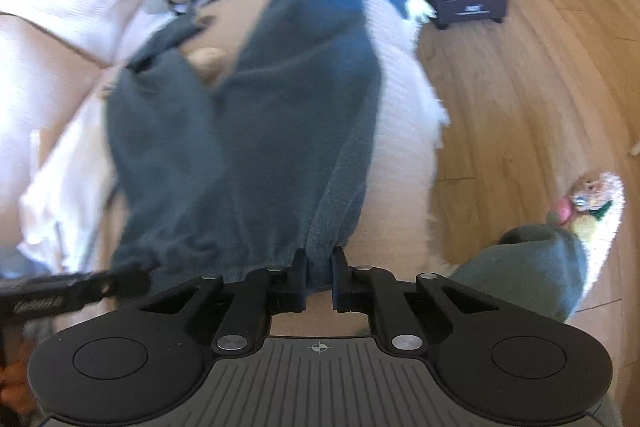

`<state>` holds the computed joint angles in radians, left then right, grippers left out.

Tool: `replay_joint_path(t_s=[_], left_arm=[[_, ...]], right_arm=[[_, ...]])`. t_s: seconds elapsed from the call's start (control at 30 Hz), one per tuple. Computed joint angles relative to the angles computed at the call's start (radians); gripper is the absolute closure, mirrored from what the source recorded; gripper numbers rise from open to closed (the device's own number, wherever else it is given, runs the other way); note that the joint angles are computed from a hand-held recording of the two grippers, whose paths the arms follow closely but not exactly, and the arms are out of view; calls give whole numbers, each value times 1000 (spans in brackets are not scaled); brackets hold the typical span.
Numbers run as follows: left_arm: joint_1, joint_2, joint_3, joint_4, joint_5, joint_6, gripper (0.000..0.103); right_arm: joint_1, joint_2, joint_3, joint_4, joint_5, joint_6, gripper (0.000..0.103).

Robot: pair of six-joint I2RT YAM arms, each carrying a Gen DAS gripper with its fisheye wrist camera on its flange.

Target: Fold clothes

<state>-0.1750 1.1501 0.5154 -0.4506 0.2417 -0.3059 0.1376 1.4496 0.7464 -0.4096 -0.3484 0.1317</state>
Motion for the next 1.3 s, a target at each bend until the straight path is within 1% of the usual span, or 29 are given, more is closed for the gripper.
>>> replay_joint_path(t_s=[0.07, 0.13, 0.2, 0.27, 0.37, 0.43, 0.5, 0.57, 0.6, 0.63, 0.7, 0.83, 0.93, 0.97, 1.03, 1.1, 1.17, 1.3], left_arm=[[55, -49, 35, -107, -5, 86, 91], [75, -96, 47, -191, -30, 149, 91], [79, -93, 36, -219, -67, 187, 91], [45, -47, -9, -171, -124, 179, 90], [2, 42, -54, -77, -176, 151, 89], [-14, 54, -44, -71, -190, 152, 88], [-6, 56, -24, -90, -185, 165, 87], [7, 53, -9, -109, -177, 174, 81], [12, 47, -4, -117, -175, 175, 79], [14, 41, 0, -125, -178, 172, 70], [24, 25, 11, -149, -175, 167, 58], [61, -15, 44, -214, -145, 172, 54], [75, -54, 76, -266, -151, 177, 45], [83, -69, 89, -285, -154, 187, 44], [113, -100, 110, -320, -146, 221, 42], [157, -166, 108, -367, -123, 271, 40], [213, -248, 119, -441, -93, 336, 38], [145, -259, 156, -441, -95, 310, 32]], right_arm=[[23, -50, 7, -61, -23, -2, 92], [66, -91, 9, -114, -28, -2, 92], [106, -103, 6, -152, -41, 8, 92], [153, -83, -3, -155, -27, 29, 92], [215, -28, -22, -133, 20, 67, 92], [218, 7, -34, -120, 17, 84, 92], [195, 13, -35, -122, -3, 100, 91], [186, 11, -36, -122, -2, 105, 91], [189, 14, -36, -120, 3, 106, 89], [198, 12, -37, -118, 11, 109, 88], [213, 9, -37, -118, 24, 112, 87], [211, -3, -44, -113, 30, 113, 86], [193, -15, -55, -111, 18, 110, 85], [189, -15, -55, -111, 15, 109, 85], [185, -17, -57, -111, 12, 113, 85], [185, -19, -59, -109, 12, 116, 84], [186, -18, -60, -107, 16, 115, 84], [190, -26, -65, -105, 25, 113, 84]])
